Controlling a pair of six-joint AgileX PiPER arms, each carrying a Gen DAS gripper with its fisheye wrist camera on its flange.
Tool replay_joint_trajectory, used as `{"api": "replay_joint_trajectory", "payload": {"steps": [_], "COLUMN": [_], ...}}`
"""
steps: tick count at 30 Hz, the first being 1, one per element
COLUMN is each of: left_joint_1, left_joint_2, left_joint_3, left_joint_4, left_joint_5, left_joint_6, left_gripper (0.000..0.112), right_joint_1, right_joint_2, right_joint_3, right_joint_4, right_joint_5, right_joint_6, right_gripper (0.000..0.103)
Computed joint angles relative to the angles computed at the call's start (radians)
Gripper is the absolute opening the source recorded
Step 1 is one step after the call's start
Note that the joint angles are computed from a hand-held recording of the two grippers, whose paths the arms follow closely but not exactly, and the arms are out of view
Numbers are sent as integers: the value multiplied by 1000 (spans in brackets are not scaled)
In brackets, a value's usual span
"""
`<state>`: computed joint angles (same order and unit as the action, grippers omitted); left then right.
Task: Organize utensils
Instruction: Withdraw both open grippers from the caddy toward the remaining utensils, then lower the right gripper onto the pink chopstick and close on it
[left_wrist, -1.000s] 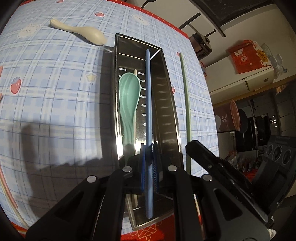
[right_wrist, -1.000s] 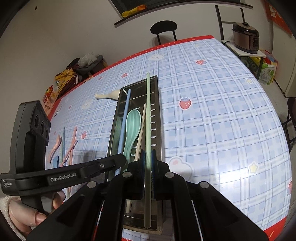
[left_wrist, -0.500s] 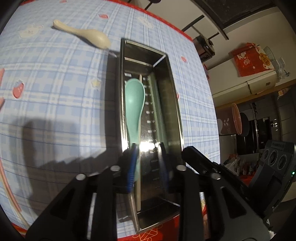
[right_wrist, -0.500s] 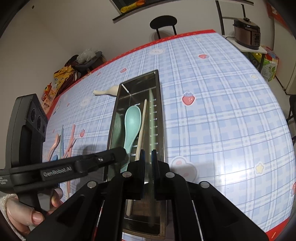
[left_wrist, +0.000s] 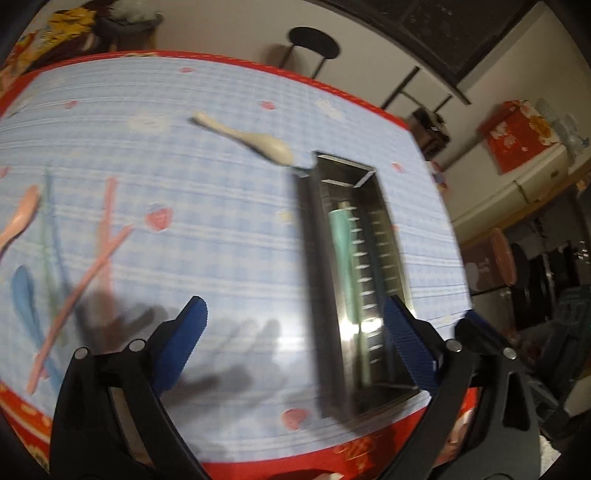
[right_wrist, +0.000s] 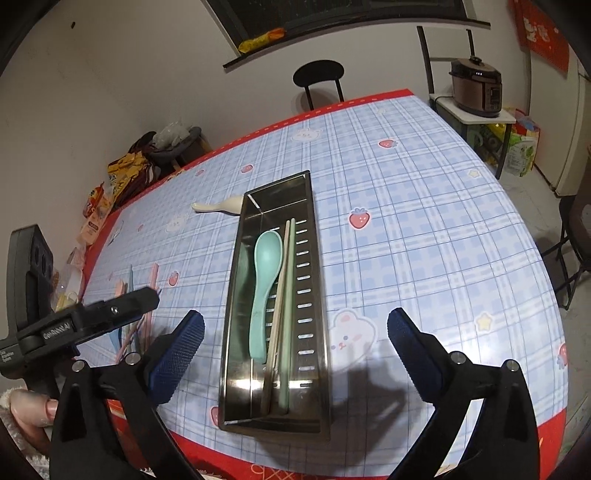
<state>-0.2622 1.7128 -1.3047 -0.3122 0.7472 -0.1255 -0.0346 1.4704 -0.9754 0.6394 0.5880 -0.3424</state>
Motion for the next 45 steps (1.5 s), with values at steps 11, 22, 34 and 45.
{"api": "replay_joint_trajectory", "payload": {"steps": [11,22,34,45], "left_joint_1": [25,376,772,882], "left_joint_2": [-177,-253,-118,80], "left_joint_3": [254,284,156,-83], "left_joint_4": [157,55,-91,-195], "left_joint_5": [-41,62,104,200], "left_joint_6": [-23,302,671,989], "left_gripper": [96,97,97,97], "right_joint_1": [248,592,761,848], "right_joint_2": [22,181,377,543], "right_joint_3": [-5,-197,-455,-714], "right_joint_4": [-270,-694,-829,-859], "right_joint_5": [-54,-1,197,306], "right_joint_6": [341,908,1130,1281], "right_gripper": [97,97,97,97]}}
